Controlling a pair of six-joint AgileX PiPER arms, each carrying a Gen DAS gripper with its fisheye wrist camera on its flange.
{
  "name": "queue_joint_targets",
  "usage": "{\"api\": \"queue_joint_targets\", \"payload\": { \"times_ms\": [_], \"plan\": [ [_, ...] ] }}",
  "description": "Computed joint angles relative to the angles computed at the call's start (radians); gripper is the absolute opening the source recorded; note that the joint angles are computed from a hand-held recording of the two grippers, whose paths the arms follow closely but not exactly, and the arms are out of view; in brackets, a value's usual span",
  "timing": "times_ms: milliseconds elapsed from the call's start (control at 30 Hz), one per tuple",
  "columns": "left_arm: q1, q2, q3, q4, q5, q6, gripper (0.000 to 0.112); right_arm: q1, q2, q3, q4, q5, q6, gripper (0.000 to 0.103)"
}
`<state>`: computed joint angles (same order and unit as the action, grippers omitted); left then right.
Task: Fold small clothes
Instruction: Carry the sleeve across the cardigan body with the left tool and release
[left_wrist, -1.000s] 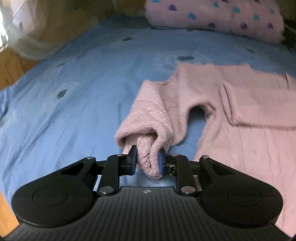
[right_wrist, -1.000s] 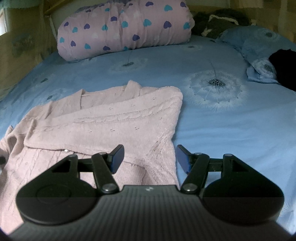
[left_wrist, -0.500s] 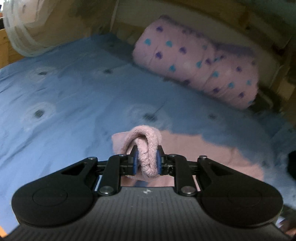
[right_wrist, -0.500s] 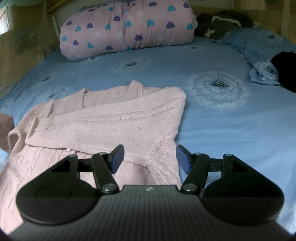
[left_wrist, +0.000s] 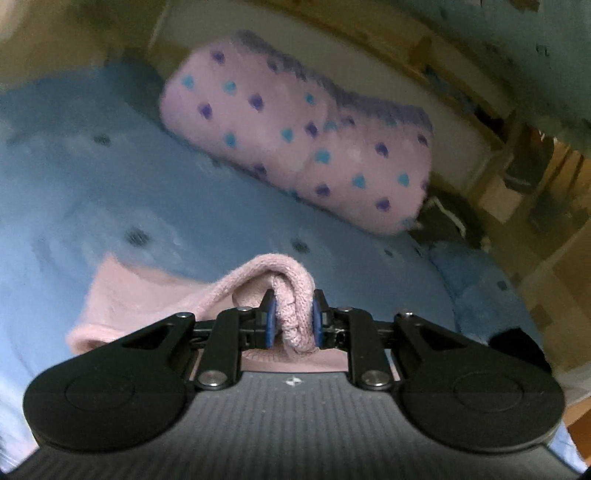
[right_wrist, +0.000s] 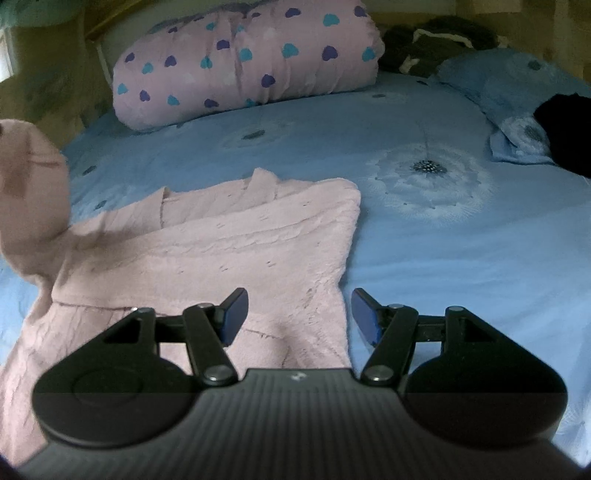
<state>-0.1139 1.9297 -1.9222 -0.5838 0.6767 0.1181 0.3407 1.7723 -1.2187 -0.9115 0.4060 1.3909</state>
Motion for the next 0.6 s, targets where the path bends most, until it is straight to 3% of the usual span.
{"api": "queue_joint_targets", "payload": {
  "times_ms": [300,500,600],
  "plan": [
    [-0.210,0.182,-0.034,0.205,-0.039,-0.199,0.022,-0.053,-0.028,0.028,0.025,-0.029,0.036,0.064],
    [-0.258,0.234,-0.047,0.325,0.013,-0.214,0.025,-0.080,-0.035,0.033,0.078,-0.047,0.007,0.064],
    [-0.263,0.218,-0.020,0.354,0.011,-0.183,0.034,-0.080,-0.033,0.031,0.092,-0.049,-0.011,0.064]
  ]
}}
